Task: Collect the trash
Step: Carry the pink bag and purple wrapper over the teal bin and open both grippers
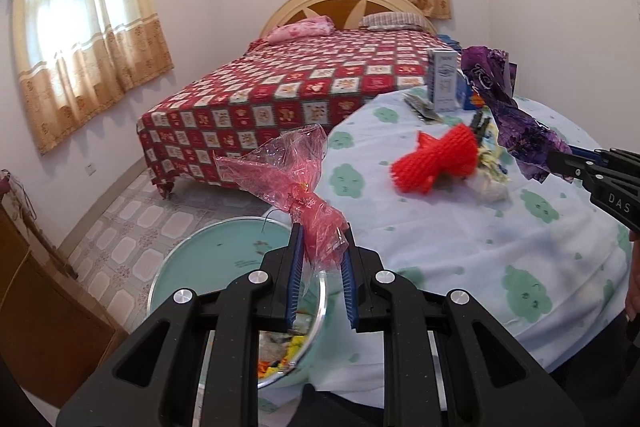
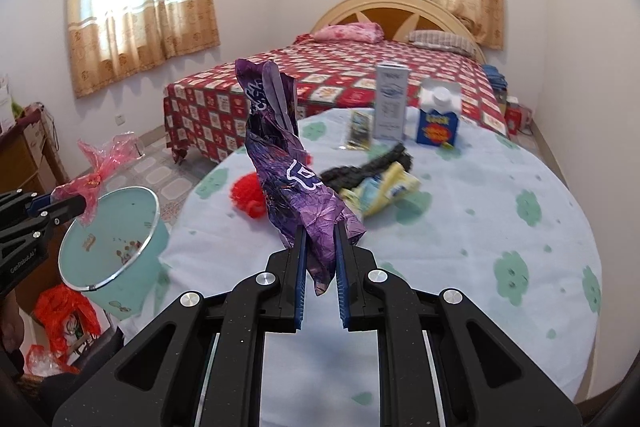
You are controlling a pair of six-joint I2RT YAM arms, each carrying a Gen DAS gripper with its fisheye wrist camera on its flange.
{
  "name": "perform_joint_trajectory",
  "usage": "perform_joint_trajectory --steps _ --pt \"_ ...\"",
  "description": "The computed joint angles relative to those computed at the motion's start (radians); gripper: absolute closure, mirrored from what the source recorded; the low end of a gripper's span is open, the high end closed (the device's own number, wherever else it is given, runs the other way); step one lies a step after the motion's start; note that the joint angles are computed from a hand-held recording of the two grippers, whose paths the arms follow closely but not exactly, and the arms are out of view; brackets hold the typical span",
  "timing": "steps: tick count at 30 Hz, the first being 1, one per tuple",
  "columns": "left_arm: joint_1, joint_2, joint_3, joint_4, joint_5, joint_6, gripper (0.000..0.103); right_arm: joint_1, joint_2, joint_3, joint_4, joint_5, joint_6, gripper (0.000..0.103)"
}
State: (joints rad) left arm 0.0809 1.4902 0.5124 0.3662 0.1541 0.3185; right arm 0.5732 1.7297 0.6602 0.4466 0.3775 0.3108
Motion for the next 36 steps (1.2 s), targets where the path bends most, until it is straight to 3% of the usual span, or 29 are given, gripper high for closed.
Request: perform_joint_trajectory --steps 16,36 --pt "0.188 0.028 0.017 0.024 0.112 0.049 0.085 0.094 0.113 0.203 -0.122 0.045 -0.032 0.089" --pt "0.347 0.115 0.087 0.028 0.168 0.072 0.085 0.171 0.285 0.458 -0.258 0.043 -0.071 0.089"
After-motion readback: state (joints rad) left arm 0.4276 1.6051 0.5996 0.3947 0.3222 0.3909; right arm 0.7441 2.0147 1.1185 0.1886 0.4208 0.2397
